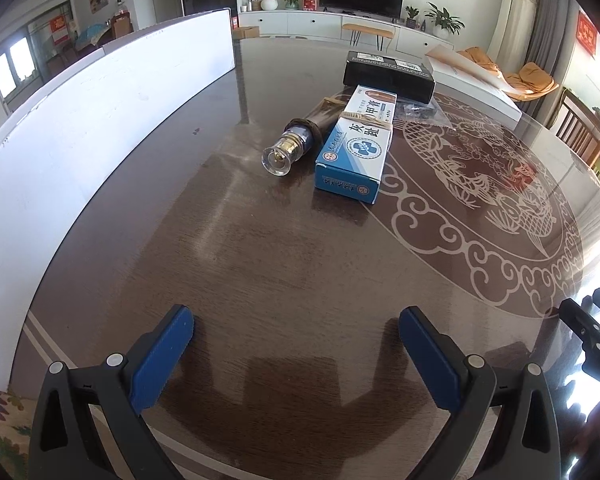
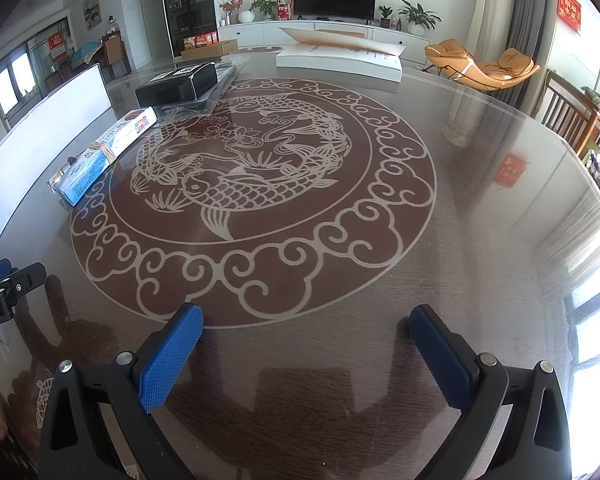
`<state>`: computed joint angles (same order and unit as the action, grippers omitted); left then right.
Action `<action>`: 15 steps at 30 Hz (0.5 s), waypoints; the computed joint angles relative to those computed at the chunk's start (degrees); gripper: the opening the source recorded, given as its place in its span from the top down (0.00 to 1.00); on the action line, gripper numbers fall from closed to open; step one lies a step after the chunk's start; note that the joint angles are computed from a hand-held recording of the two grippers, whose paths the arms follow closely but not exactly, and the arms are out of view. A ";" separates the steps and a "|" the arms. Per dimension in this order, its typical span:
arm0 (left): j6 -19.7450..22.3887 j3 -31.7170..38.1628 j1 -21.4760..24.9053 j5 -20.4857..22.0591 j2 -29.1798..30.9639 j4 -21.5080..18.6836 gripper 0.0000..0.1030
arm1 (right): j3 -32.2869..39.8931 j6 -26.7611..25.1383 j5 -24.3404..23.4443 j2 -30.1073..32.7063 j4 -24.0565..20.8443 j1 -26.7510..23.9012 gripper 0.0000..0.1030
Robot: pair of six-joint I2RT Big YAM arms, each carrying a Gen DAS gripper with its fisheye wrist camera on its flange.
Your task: Organize objects
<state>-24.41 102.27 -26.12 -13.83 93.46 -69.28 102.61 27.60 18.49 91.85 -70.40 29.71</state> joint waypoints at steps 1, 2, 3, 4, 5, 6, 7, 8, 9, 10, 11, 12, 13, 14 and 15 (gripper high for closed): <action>-0.07 -0.03 0.05 0.16 -0.03 0.12 0.00 | 0.01 -0.03 -0.02 -0.01 -0.01 -0.03 0.00; -0.10 -0.04 0.06 0.23 -0.03 0.18 0.00 | 0.00 -0.02 -0.01 -0.01 -0.01 -0.02 0.00; -0.06 0.01 0.03 0.17 0.02 0.12 0.00 | 0.00 -0.03 -0.02 -0.02 -0.02 -0.03 0.00; 0.03 0.12 -0.03 -0.02 0.12 -0.05 0.00 | -0.01 0.00 -0.01 -0.02 -0.01 0.00 0.00; 0.17 0.28 -0.13 -0.31 0.28 -0.27 0.00 | -0.01 -0.01 -0.01 -0.03 -0.01 -0.02 0.00; 0.32 0.45 -0.25 -0.63 0.43 -0.52 0.00 | -0.02 0.00 0.00 -0.03 -0.01 -0.01 0.00; 0.34 0.45 -0.26 -0.64 0.43 -0.51 0.00 | -0.01 -0.03 -0.02 -0.04 -0.01 -0.03 0.00; 0.30 0.45 -0.25 -0.60 0.42 -0.49 0.00 | -0.01 -0.03 -0.02 -0.04 -0.01 -0.03 0.00; 0.30 0.45 -0.25 -0.60 0.42 -0.49 0.00 | -0.03 -0.02 -0.01 -0.04 -0.01 -0.01 0.00; 0.30 0.45 -0.25 -0.60 0.42 -0.49 0.00 | -0.03 -0.04 -0.03 -0.06 -0.01 -0.04 0.00; 0.31 0.45 -0.26 -0.63 0.42 -0.49 0.00 | -0.04 -0.04 -0.02 -0.06 0.00 -0.03 0.00; 0.31 0.45 -0.26 -0.63 0.42 -0.49 0.00 | -0.04 -0.05 -0.03 -0.07 -0.01 -0.04 0.00; 0.35 0.37 -0.26 -0.68 0.35 -0.46 0.00 | -0.04 -0.05 -0.03 -0.07 -0.01 -0.04 0.00; 0.37 0.31 -0.27 -0.73 0.31 -0.40 0.00 | -0.07 -0.04 -0.02 -0.09 0.02 -0.03 0.00; 0.37 0.31 -0.27 -0.73 0.31 -0.40 0.00 | -0.09 -0.04 -0.01 -0.09 0.02 -0.02 0.00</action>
<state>-24.05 102.59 -26.39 -14.56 93.77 -69.69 102.53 27.56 18.48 91.76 -70.38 29.69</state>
